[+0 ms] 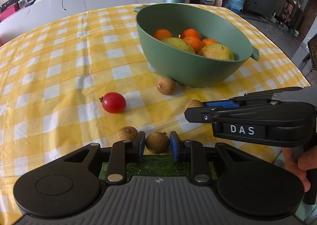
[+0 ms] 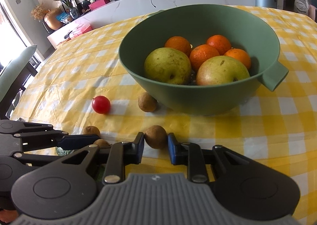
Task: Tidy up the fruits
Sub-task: 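Grasp a brown kiwi with the left tool while the right tool grasps another kiwi, then lift both held kiwis and carry them over the green colander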
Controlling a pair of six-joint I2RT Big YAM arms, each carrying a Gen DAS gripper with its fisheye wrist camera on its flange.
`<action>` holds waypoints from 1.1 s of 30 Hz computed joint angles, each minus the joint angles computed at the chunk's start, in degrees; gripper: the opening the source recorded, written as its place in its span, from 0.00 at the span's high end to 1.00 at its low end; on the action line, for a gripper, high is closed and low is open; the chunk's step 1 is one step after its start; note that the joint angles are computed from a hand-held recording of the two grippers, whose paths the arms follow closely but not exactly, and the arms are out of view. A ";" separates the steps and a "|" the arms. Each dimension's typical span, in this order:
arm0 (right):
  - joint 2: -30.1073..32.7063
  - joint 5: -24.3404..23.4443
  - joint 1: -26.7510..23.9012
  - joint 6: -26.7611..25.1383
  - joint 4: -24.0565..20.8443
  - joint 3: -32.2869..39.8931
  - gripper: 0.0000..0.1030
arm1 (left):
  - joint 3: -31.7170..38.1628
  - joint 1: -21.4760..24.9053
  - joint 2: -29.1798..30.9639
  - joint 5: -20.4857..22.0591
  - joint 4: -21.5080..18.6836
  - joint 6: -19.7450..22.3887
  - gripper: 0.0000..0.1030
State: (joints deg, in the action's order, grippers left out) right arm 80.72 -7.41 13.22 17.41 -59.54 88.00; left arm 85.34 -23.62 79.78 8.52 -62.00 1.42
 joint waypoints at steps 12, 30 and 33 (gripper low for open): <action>-5.35 1.32 0.73 -4.47 6.17 -3.52 0.79 | -0.85 1.07 -2.97 -0.63 4.48 -6.29 0.71; -9.15 5.81 -3.30 -7.73 18.44 -5.72 0.79 | 9.75 -2.61 1.36 -0.69 7.79 -11.38 0.71; -8.33 5.49 -3.72 -8.34 17.31 -4.63 0.79 | 12.17 -3.49 3.54 -1.50 6.71 -10.40 0.71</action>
State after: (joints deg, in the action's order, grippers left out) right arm 72.39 -1.92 9.50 9.08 -42.23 83.37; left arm 97.51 -27.11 83.33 7.02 -55.28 -8.98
